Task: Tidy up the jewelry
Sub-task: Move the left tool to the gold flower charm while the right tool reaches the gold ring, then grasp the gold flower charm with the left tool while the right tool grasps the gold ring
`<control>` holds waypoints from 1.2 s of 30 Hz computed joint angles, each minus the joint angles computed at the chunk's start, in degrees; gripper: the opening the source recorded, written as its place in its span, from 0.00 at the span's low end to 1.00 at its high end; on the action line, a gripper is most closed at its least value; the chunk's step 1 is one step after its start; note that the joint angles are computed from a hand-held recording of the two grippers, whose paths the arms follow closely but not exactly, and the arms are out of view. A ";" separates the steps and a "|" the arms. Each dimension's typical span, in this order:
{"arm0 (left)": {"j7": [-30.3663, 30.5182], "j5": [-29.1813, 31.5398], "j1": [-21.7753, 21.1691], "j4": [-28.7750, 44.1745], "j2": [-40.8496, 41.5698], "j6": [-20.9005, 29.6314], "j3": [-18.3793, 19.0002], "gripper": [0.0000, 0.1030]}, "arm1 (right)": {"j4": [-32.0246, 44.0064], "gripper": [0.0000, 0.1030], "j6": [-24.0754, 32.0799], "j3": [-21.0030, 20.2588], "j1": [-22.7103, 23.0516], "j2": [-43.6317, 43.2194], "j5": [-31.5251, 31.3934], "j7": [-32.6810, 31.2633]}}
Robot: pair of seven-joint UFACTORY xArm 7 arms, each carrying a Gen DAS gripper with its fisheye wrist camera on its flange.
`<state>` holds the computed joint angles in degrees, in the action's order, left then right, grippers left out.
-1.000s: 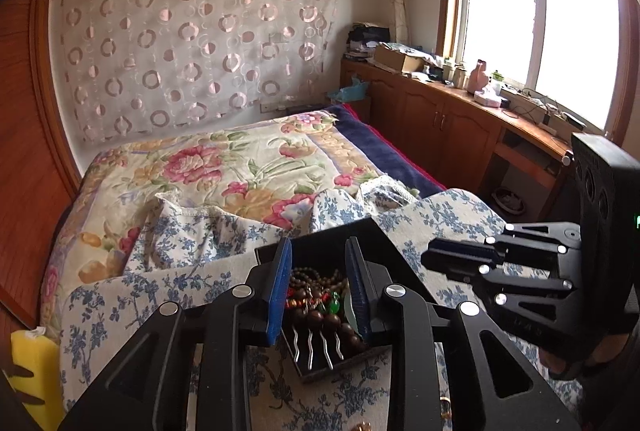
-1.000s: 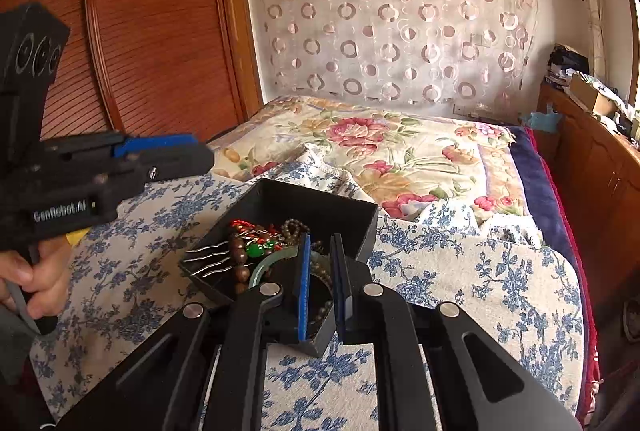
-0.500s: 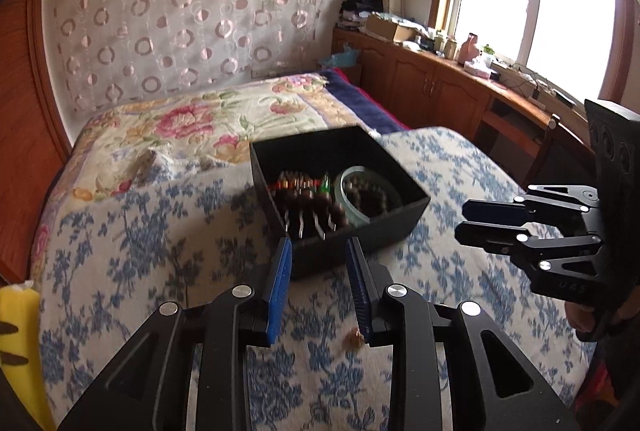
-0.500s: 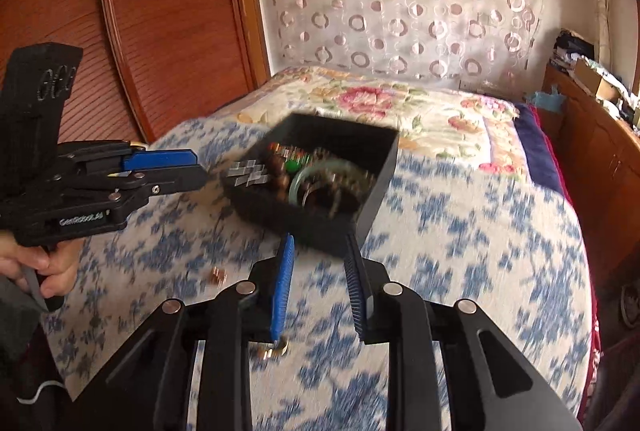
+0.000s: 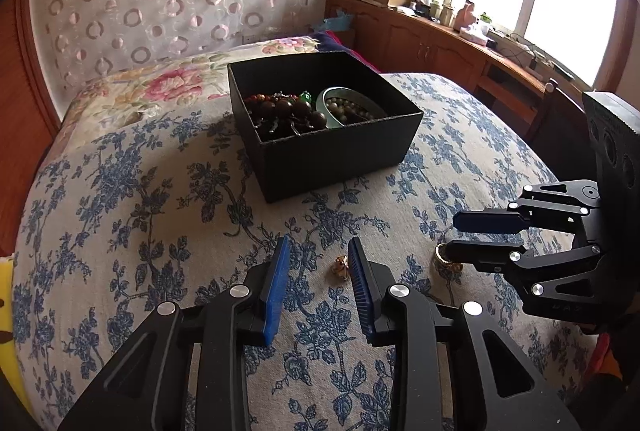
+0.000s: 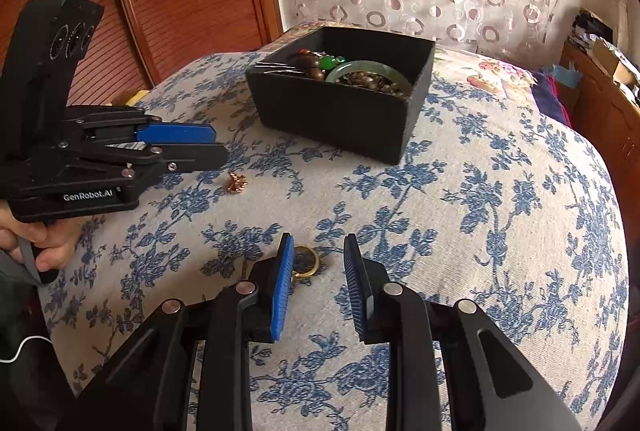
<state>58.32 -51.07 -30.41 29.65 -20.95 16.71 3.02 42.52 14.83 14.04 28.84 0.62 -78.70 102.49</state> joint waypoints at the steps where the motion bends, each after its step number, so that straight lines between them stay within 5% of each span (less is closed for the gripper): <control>1: -0.06 0.04 0.03 -0.19 -0.21 0.01 -0.09 0.29 | 0.10 0.27 0.02 0.06 0.08 -0.08 -0.17 0.05; 8: -1.05 0.99 0.11 -0.46 -0.47 0.55 -0.45 0.30 | 0.85 0.27 -1.76 0.08 0.23 1.09 1.31 -2.21; 17: -1.69 1.26 -0.13 0.03 0.60 1.02 -0.98 0.30 | 1.12 0.27 2.63 0.21 2.03 1.27 7.25 -9.70; 19: -1.52 1.17 -0.18 0.04 0.60 1.22 -1.07 0.30 | 1.03 0.21 2.87 0.09 2.08 1.18 7.36 -10.09; 31: -1.48 1.59 -1.04 0.16 1.93 -0.57 -2.83 0.29 | -0.77 0.11 1.64 0.37 0.52 -1.00 5.27 -7.61; 36: -3.42 3.63 -0.90 0.57 3.15 -1.27 -3.42 0.20 | -1.44 0.11 1.09 0.60 -0.21 -2.03 2.80 -4.57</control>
<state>54.91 -47.44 -31.31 30.22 -17.80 15.44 -0.40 41.07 15.93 14.64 28.63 -1.41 -75.89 97.92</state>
